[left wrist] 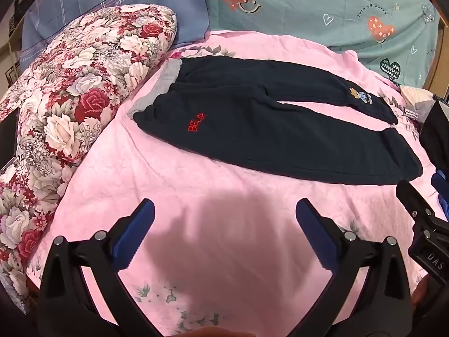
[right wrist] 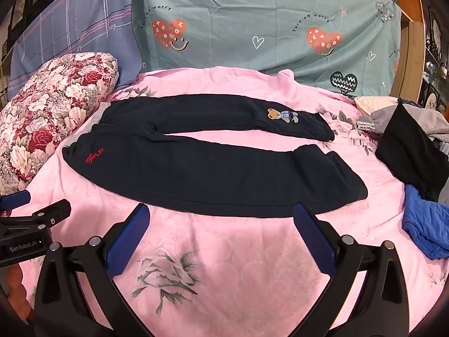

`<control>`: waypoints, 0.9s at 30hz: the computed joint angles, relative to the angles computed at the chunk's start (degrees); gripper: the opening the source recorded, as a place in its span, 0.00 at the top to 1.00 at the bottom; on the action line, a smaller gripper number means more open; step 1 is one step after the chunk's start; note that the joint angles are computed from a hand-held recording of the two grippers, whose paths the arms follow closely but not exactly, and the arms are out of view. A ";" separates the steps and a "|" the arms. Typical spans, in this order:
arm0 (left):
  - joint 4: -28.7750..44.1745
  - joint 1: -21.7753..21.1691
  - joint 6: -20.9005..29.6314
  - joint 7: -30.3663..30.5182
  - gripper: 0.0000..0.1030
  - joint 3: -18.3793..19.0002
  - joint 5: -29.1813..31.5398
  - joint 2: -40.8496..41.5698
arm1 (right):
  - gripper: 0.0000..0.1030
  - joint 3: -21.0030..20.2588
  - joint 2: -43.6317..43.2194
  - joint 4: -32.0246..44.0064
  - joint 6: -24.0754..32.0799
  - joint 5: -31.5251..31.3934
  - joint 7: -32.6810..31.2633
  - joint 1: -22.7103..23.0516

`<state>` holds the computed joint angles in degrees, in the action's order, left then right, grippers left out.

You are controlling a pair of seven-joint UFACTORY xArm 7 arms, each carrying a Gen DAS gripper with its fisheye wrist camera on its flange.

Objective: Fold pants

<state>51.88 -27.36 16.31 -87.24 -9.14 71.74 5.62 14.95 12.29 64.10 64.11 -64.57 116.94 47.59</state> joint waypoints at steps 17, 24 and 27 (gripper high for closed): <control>0.79 -0.23 -2.61 6.12 0.02 0.92 -5.71 1.41 | 0.01 0.17 -0.08 0.24 0.35 -0.51 -0.28 -0.53; 0.67 -1.04 -4.30 16.09 0.02 1.11 -14.74 2.67 | 0.01 -0.02 -0.63 -0.40 0.00 -0.74 0.08 -0.67; 0.92 -2.29 -4.32 15.75 0.02 2.32 -14.96 3.06 | 0.01 -0.02 -0.46 -0.53 -0.26 -0.68 0.25 -0.79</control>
<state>52.81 -29.65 11.99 -71.48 -6.82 56.78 8.68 14.93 11.83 63.57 63.85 -65.26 117.19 46.80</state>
